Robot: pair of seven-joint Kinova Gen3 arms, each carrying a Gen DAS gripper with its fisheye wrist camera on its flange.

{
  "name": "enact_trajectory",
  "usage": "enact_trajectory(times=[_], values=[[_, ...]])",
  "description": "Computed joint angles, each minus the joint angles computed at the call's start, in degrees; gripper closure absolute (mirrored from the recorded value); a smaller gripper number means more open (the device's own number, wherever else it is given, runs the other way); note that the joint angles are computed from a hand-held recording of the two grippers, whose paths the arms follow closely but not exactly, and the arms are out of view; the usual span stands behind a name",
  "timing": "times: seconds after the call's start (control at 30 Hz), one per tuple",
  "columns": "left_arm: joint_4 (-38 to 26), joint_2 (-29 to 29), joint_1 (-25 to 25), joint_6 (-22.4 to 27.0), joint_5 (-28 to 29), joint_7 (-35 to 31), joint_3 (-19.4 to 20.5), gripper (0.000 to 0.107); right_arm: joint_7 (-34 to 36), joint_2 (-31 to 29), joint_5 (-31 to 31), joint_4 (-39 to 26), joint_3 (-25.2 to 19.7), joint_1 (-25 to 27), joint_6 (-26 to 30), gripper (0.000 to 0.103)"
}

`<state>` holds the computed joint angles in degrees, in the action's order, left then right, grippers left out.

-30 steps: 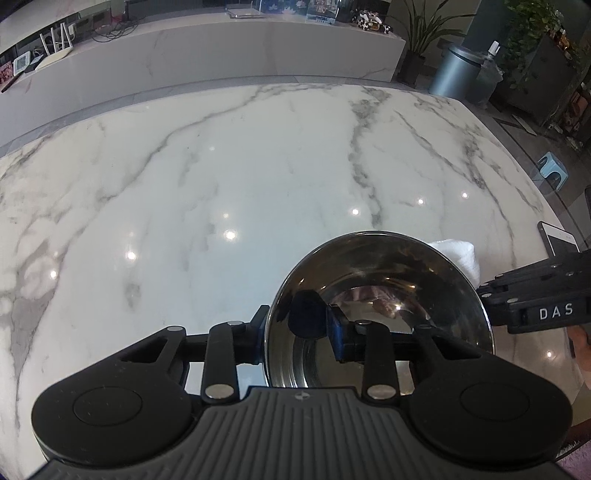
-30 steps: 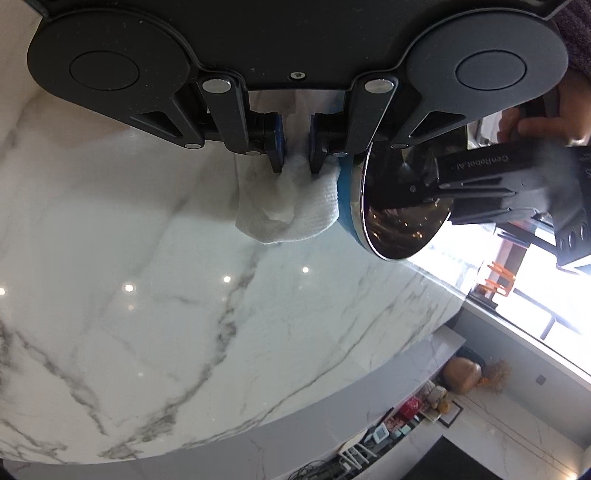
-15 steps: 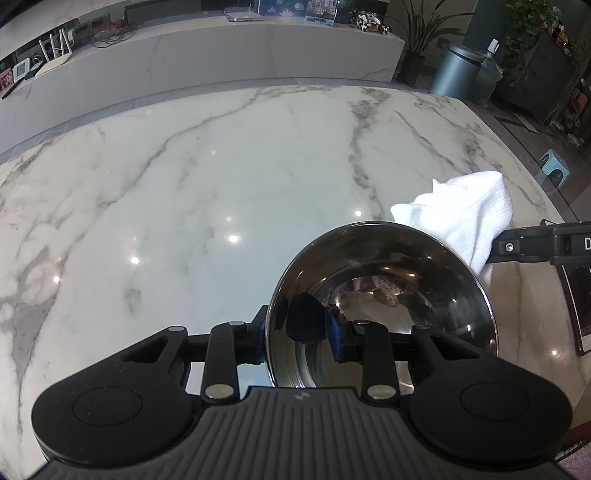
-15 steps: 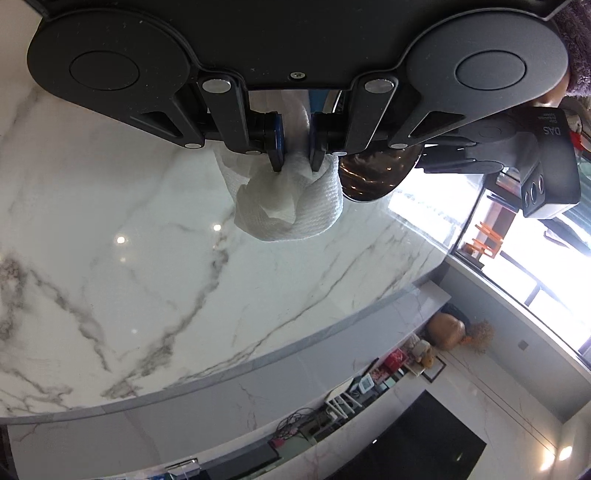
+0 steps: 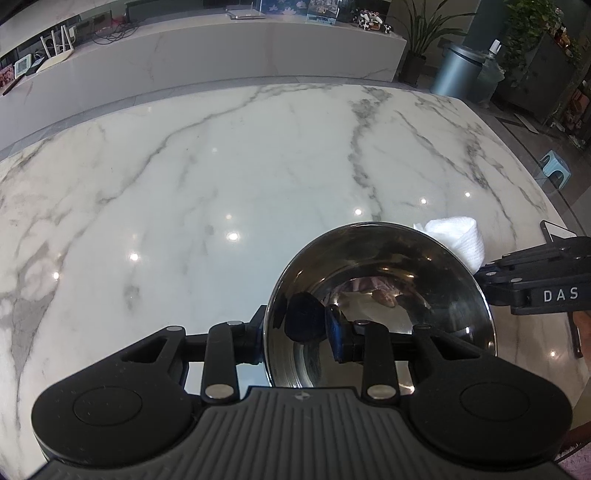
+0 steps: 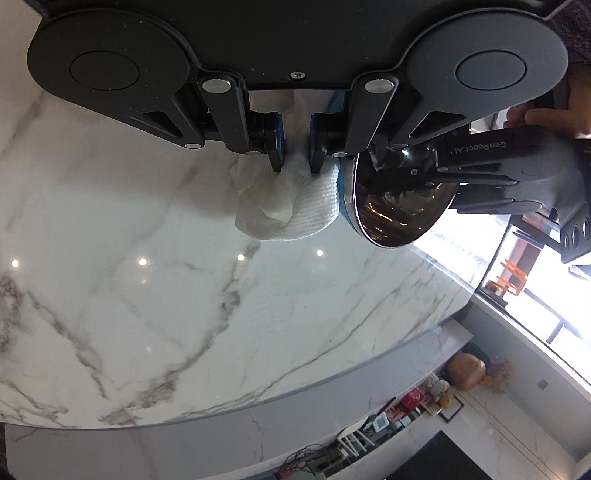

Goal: Clean bowl
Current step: 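Rub the white cloth along the blue outer wall while the left gripper holds the rim, then wipe the outer wall with the cloth while the left gripper turns the bowl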

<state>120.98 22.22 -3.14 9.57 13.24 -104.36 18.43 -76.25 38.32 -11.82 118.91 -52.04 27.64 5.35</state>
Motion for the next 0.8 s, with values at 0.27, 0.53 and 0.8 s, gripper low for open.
enact_trajectory(times=[0.27, 0.53, 0.8], values=[[1.2, -1.0, -2.9, 0.8, 4.4, 0.7, 3.2, 0.051, -0.3, 0.3, 0.2, 0.2, -0.3, 0.3, -0.2, 0.091], [0.6, -1.1, 0.8, 4.7, 5.4, 2.4, -1.2, 0.059, -0.2, -0.3, 0.2, -0.4, 1.1, -1.0, 0.6, 0.090], [0.4, -1.2, 2.1, 4.2, 3.7, 2.0, -2.9, 0.078, 1.4, -1.6, -1.0, -0.9, 2.3, -2.0, 2.2, 0.091]])
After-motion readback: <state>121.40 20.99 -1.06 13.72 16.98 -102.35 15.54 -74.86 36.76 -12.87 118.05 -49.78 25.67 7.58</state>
